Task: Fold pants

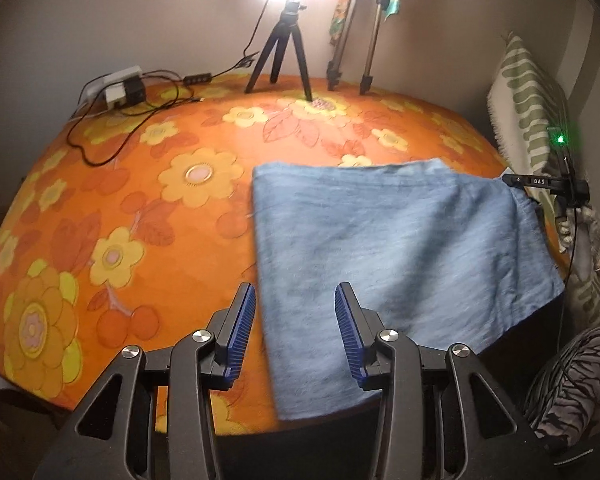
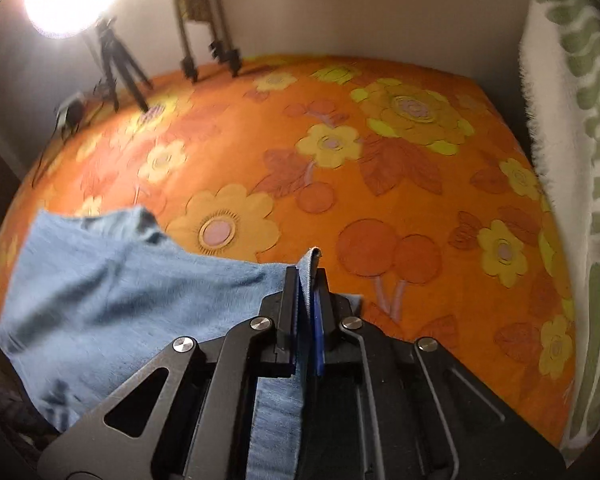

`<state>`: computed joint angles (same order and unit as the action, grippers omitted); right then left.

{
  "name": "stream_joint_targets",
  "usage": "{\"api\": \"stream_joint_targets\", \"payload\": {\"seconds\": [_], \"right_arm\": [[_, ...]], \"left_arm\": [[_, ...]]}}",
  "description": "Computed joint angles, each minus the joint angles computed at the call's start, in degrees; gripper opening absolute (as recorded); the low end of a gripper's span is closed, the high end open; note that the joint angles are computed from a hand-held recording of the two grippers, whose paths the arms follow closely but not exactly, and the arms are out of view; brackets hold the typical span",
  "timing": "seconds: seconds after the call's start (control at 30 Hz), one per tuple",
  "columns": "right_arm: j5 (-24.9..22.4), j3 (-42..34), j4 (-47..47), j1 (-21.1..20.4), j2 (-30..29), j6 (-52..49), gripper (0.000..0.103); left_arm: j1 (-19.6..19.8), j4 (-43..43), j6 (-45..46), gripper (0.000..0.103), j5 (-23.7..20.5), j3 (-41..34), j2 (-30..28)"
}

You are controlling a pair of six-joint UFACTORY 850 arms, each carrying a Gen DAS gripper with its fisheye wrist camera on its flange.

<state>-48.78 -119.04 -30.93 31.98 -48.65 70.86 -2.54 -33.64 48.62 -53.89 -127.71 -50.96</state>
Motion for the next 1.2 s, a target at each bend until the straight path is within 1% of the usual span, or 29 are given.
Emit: {"api": "stream_joint_targets", "payload": {"seconds": [0.07,0.1,0.17,0.23,0.3,0.37,0.47,0.53,0.57,0.67,0.83,0.87,0.9,0.93,0.97,1.0,1.07,1.1,1.17,1.2], "right_arm": [[-1.8,-2.6,0.8,0.2,-1.2,-1.9,0.01],[-2.7,-3.3,0.5,0.4,-1.3,-1.9,0.021],[-4.6,-5.1,-1.0,1.3,-1.3,-1.5,0.033],[-6.9,-7.6,-2.8,2.7,-1.8,-2.9,0.035],[-9.7,-8.9,-3.5,4.3,-1.8,-3.8,0.041],[-8.1,-4.4,-3.2,5.4,1.2,-0.3,0.042],[-5.4,5.4,-2.8,6.9,7.1,8.3,0.042],[-4.2,10.1,-2.4,7.7,9.5,12.9,0.042],[-2.6,12.7,-1.0,7.9,10.8,14.5,0.042],[-0.2,16.6,2.6,8.3,12.1,16.4,0.042],[3.0,19.0,7.8,8.6,12.0,15.6,0.042],[3.4,19.1,7.7,8.8,11.9,15.8,0.04],[4.3,19.1,7.8,9.0,11.8,15.7,0.034],[5.4,19.1,7.9,9.2,11.7,15.3,0.02],[4.5,18.1,8.1,9.4,11.0,14.5,0.013],[1.2,15.3,7.8,9.8,9.5,12.6,0.007],[-6.7,9.8,6.9,10.8,6.6,6.9,0.002],[-9.9,8.5,7.4,10.9,5.9,5.1,0.002],[-13.0,8.3,7.5,10.8,6.0,5.3,0.002],[-12.3,9.5,7.4,10.6,6.9,5.9,0.002]], "left_arm": [[0.0,0.9,0.1,0.04,0.3,0.8,0.2],[0.0,1.2,0.4,0.04,0.3,1.2,0.2],[0.0,2.2,0.5,0.04,0.5,1.6,0.1],[-0.2,3.4,0.1,0.04,-0.2,1.1,-0.6],[-0.3,3.2,1.4,0.04,0.1,1.8,-0.5],[-0.3,2.0,3.6,0.04,0.5,2.9,-0.1],[-0.5,2.1,5.2,0.04,0.2,3.4,-0.1],[-0.5,2.0,6.3,0.04,0.3,3.7,0.0],[-0.5,1.9,6.6,0.04,0.2,3.6,0.0],[-0.2,1.5,6.0,0.04,-0.1,2.8,-0.5],[-0.2,2.1,5.3,0.04,-0.1,3.1,-0.8],[-0.2,2.3,5.5,0.04,0.2,3.6,-0.6],[-0.3,2.4,5.7,0.04,0.5,4.1,-0.4],[-0.4,2.4,5.9,0.04,0.7,4.5,-0.2],[-0.4,2.5,6.0,0.04,0.9,4.7,-0.1],[-0.5,2.5,6.1,0.04,1.1,4.7,0.0],[-0.4,2.4,6.2,0.04,1.3,4.7,0.1],[-0.3,2.1,5.9,0.04,1.0,4.4,0.0],[0.0,1.4,5.4,0.04,0.0,3.7,-0.3],[0.2,1.0,5.2,0.04,-0.6,3.3,-0.5]]}}
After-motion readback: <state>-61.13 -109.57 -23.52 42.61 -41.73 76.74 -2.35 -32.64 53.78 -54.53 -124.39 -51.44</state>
